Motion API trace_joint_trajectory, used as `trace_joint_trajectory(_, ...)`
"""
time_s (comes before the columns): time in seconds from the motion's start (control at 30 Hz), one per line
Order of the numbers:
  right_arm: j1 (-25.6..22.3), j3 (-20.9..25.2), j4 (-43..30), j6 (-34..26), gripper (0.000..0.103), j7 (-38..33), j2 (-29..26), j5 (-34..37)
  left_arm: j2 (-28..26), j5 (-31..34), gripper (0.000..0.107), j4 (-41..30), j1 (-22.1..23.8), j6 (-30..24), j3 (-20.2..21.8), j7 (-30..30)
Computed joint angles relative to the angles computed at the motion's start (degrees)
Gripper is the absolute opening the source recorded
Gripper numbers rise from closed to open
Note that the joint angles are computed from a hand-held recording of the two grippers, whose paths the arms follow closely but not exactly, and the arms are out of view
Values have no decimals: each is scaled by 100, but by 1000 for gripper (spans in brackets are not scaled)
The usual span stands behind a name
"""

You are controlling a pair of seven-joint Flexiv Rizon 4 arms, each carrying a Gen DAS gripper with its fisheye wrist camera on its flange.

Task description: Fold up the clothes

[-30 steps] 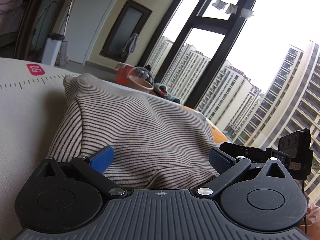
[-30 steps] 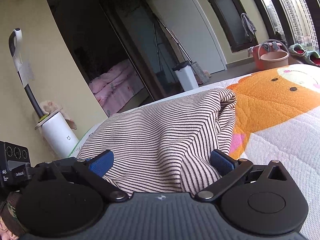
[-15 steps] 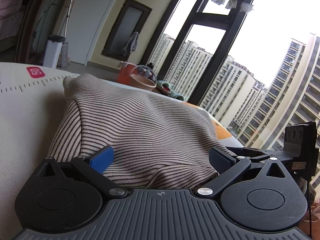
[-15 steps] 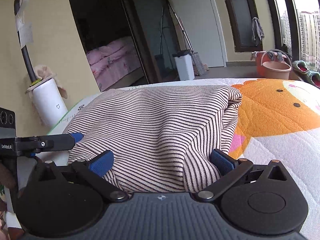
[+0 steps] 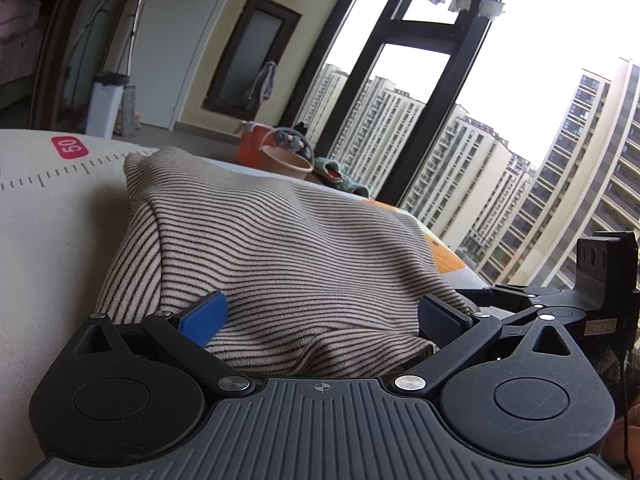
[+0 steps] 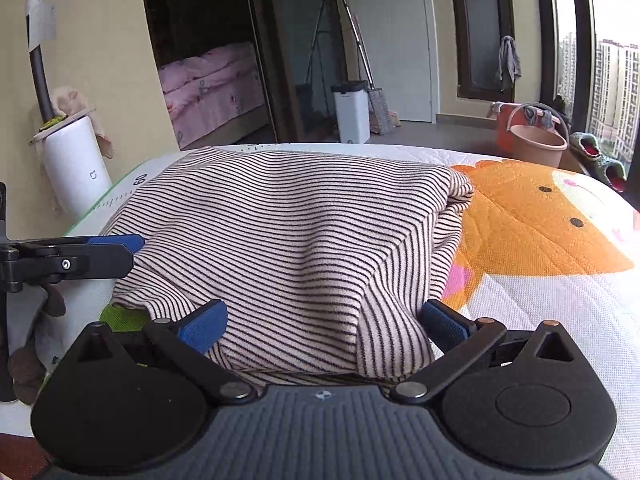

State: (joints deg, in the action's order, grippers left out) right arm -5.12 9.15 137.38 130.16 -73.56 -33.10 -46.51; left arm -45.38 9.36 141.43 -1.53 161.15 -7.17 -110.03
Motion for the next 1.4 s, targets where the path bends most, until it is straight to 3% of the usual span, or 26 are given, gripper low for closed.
trace_joint_trajectory(0.1,29,-17,49,-44,103,150,135,293,-3,23,103,-1,18,-7,6,-3)
trace_joint_trajectory(0.23,233,-60,-8,355,103,16,226,972,9,7,103,-5,10,-30,7,6)
trace_joint_trajectory(0.3,185,-12,-190,428,97,305,174,1015,9,7,103,-6,10,-31,8,5)
trace_joint_trajectory(0.4,62,58,-636,222,80,1055,-6,815,15,-12,103,3,-4,-36,14,19)
trace_joint_trajectory(0.5,93,66,-1103,-242,81,1613,-270,706,27,-25,103,8,-12,-41,11,18)
trace_joint_trajectory(0.63,348,19,-1387,-548,81,1581,-569,959,12,6,103,6,7,-15,8,-5)
trace_joint_trajectory(0.67,262,116,-1432,-524,78,1593,-648,834,7,15,103,2,14,-10,7,-11)
trace_joint_trajectory(0.73,184,200,-1475,-471,43,1560,-671,551,-6,40,103,-6,33,1,0,-31)
trace_joint_trajectory(0.8,588,-9,-1396,-383,25,1174,-492,1021,-16,60,103,-11,48,12,-4,-47)
trace_joint_trajectory(0.93,920,-157,-1335,-79,23,594,-312,1458,-60,129,103,-29,98,63,-15,-97)
trace_joint_trajectory(1.13,1412,-448,-1504,-427,26,43,-561,2239,43,166,103,-26,86,-146,-14,13)
trace_joint_trajectory(1.2,1383,-394,-1535,-120,35,-128,-770,2399,199,242,103,-9,122,-445,-31,118)
trace_joint_trajectory(1.33,820,-21,-1649,-19,43,288,-967,1946,560,631,103,58,460,-1062,-215,60)
trace_joint_trajectory(1.4,465,179,-1737,-42,50,697,-1077,1546,490,1090,103,64,933,-618,-434,-589)
